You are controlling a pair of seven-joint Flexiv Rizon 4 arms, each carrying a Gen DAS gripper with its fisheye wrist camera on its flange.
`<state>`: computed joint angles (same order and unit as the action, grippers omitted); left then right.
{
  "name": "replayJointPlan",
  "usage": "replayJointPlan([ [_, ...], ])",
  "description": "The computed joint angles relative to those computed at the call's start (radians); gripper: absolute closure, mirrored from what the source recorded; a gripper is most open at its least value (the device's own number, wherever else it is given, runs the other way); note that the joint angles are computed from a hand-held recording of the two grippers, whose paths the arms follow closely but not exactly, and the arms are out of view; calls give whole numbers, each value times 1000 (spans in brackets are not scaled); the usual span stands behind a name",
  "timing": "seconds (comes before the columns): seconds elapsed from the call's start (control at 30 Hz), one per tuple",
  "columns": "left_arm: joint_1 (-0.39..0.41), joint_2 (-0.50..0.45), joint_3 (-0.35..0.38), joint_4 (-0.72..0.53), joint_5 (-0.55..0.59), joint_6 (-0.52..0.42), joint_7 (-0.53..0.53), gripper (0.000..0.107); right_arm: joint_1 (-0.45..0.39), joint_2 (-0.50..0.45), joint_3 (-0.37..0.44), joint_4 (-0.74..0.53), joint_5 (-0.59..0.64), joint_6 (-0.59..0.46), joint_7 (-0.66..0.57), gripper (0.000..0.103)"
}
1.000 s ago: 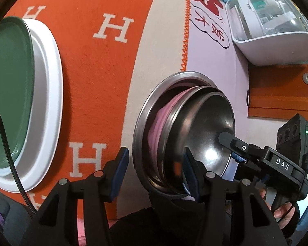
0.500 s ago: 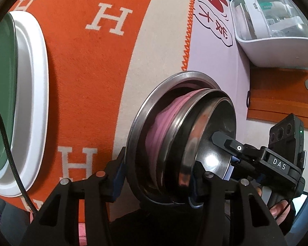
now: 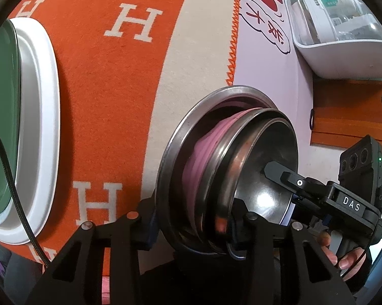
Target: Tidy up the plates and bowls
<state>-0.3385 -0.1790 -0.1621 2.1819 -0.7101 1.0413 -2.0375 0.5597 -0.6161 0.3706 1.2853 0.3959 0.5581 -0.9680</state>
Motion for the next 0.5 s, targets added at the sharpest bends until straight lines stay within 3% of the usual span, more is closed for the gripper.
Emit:
replayJointPlan([
  [0.3, -12, 31, 11, 8, 60, 27, -31, 68, 14, 19, -1, 11, -19, 31, -15, 72],
  [0.5, -16, 85, 42, -3, 247, 39, -122, 68, 30, 41, 1, 25, -39, 73, -36, 73],
])
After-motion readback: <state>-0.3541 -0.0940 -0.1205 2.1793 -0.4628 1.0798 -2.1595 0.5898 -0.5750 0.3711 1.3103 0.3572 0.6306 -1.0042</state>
